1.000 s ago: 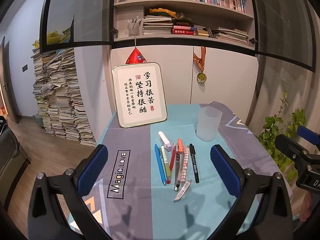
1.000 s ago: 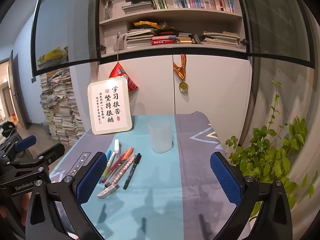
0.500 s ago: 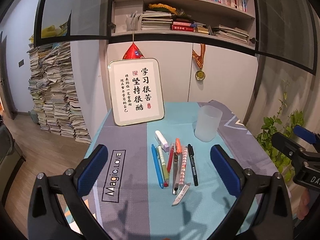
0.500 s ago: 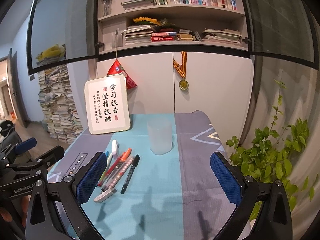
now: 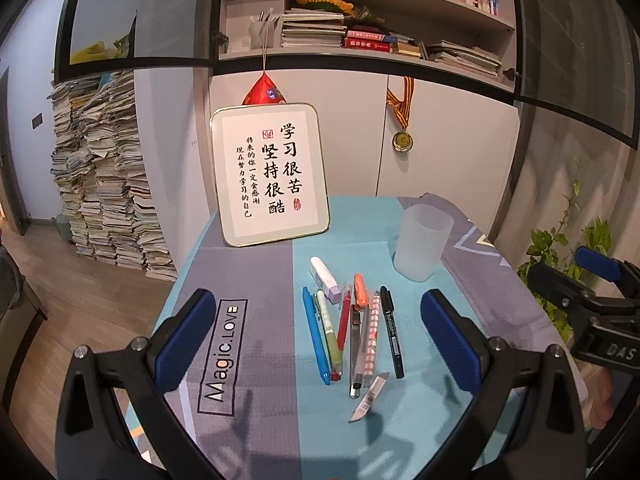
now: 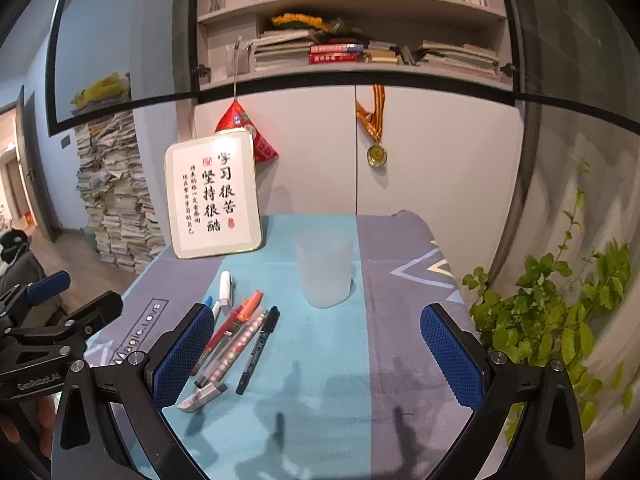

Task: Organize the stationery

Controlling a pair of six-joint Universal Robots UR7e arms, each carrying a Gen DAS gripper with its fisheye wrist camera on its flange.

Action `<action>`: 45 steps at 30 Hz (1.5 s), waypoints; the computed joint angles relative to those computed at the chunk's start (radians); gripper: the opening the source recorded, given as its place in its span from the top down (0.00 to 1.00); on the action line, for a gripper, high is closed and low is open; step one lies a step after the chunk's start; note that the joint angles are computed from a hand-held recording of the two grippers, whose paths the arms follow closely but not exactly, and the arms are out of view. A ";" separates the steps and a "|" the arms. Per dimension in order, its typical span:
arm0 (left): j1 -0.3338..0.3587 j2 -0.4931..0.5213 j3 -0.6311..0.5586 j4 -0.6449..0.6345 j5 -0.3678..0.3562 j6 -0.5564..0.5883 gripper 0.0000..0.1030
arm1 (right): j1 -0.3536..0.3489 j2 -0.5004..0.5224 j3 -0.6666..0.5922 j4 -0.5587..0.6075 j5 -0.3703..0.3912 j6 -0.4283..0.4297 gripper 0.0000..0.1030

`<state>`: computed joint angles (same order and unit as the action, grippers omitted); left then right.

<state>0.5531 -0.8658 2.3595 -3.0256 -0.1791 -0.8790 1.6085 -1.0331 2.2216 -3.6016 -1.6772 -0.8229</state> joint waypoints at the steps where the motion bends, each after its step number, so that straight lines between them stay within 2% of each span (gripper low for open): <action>1: 0.006 0.007 -0.003 -0.023 -0.001 0.020 0.01 | 0.002 0.008 -0.012 0.007 -0.012 0.005 0.00; 4: 0.019 0.024 -0.009 -0.080 -0.007 0.067 0.01 | 0.000 0.027 -0.044 0.039 -0.028 0.022 0.00; 6: 0.036 0.035 -0.015 -0.127 -0.015 0.105 0.01 | -0.005 0.037 -0.065 0.071 -0.010 0.019 0.00; 8: 0.054 0.047 -0.020 -0.182 -0.028 0.149 0.01 | -0.021 0.050 -0.103 0.132 0.046 -0.020 0.00; 12: 0.098 0.052 -0.028 -0.218 -0.050 0.183 0.02 | -0.017 0.131 -0.215 0.169 0.012 -0.110 0.00; 19: 0.188 0.072 -0.063 -0.331 -0.106 0.310 0.02 | -0.023 0.248 -0.428 0.382 -0.003 -0.048 0.00; 21: 0.219 0.077 -0.080 -0.347 -0.127 0.348 0.02 | -0.020 0.292 -0.477 0.393 -0.017 -0.052 0.00; 25: 0.259 0.087 -0.110 -0.362 -0.161 0.407 0.09 | -0.015 0.363 -0.568 0.454 -0.040 -0.059 0.00; 29: 0.293 0.089 -0.131 -0.348 -0.195 0.424 0.10 | -0.007 0.416 -0.618 0.442 -0.037 -0.081 0.00; 30: 0.297 0.088 -0.133 -0.347 -0.201 0.424 0.11 | -0.004 0.426 -0.626 0.436 -0.045 -0.088 0.04; 31: 0.301 0.088 -0.135 -0.344 -0.205 0.424 0.11 | -0.003 0.432 -0.631 0.430 -0.046 -0.094 0.20; 32: 0.304 0.090 -0.139 -0.341 -0.207 0.425 0.11 | -0.002 0.435 -0.635 0.438 -0.047 -0.101 0.29; 36: 0.311 0.094 -0.150 -0.342 -0.232 0.435 0.14 | -0.008 0.399 -0.610 0.482 -0.040 -0.085 0.29; 39: 0.313 0.085 -0.150 -0.316 -0.264 0.417 0.24 | -0.006 0.354 -0.526 0.377 -0.092 -0.113 0.29; 42: 0.302 0.089 -0.155 -0.320 -0.289 0.429 0.25 | -0.025 0.282 -0.418 0.289 -0.116 -0.152 0.29; 45: 0.283 0.112 -0.176 -0.340 -0.321 0.484 0.27 | -0.054 0.214 -0.336 0.267 -0.124 -0.144 0.28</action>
